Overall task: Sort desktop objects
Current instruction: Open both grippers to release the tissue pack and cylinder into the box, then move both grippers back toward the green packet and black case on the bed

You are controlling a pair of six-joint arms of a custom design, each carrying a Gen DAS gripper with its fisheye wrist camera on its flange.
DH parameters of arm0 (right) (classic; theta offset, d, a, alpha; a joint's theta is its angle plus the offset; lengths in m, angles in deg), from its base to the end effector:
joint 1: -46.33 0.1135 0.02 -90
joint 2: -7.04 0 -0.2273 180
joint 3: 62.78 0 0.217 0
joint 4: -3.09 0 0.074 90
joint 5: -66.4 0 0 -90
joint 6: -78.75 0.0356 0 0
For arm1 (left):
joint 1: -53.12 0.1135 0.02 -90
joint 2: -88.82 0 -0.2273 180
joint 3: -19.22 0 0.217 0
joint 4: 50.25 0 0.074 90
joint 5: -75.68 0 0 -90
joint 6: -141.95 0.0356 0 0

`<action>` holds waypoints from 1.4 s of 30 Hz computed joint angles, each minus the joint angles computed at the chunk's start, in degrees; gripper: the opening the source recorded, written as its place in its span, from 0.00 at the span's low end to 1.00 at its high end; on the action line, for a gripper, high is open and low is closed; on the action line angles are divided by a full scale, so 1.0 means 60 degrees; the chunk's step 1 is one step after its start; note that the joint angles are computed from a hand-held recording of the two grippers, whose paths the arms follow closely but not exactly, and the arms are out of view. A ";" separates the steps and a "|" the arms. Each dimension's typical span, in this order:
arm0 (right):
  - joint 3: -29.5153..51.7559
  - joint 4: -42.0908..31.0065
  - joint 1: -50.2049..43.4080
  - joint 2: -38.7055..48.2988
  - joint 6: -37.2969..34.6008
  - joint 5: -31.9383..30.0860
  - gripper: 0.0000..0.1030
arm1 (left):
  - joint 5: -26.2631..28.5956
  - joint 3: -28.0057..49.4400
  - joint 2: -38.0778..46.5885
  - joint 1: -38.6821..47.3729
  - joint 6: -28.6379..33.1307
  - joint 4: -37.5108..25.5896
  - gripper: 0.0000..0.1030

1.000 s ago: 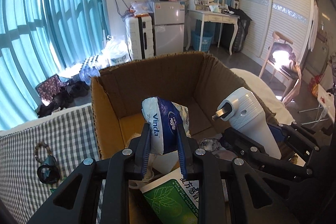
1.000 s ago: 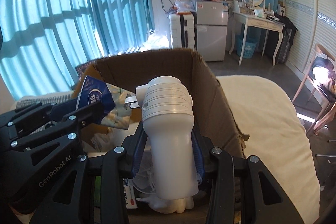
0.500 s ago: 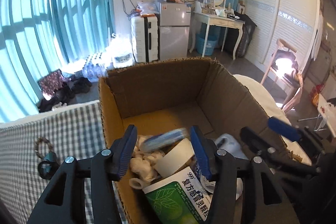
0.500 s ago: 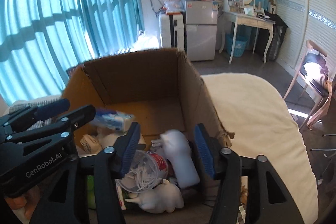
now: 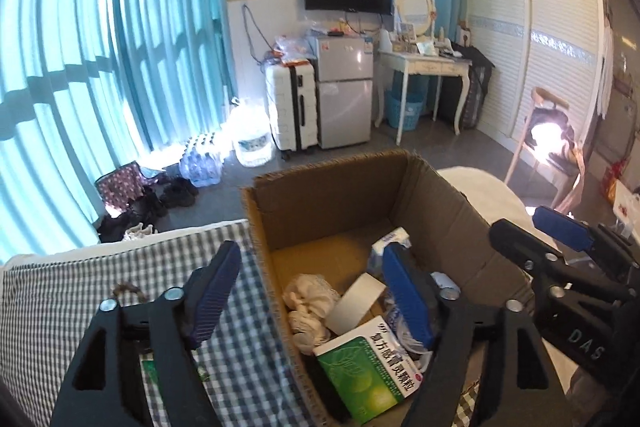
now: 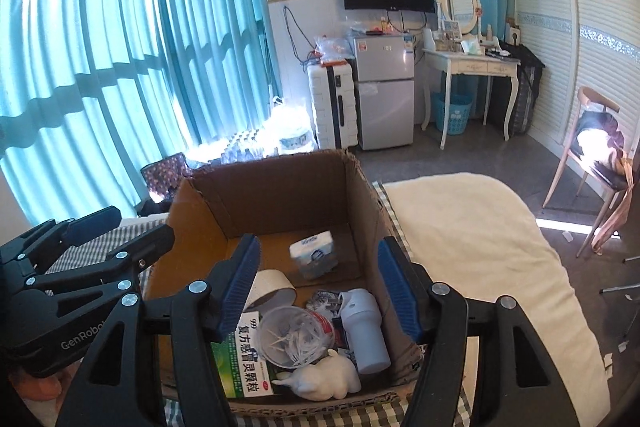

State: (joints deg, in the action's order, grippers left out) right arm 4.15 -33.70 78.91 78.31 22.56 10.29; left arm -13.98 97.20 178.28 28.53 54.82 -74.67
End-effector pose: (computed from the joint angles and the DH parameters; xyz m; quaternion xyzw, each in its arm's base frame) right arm 0.2141 0.1133 0.2442 0.1299 0.8696 -0.0054 0.4764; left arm 0.2903 -0.1331 0.2333 0.2127 0.8648 -0.0883 0.4461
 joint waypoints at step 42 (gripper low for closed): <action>0.4795 -0.0533 0.3044 0.3859 -0.0133 0.1524 1.00 | 0.4439 0.0385 -0.1742 0.7354 0.1952 -0.1471 1.00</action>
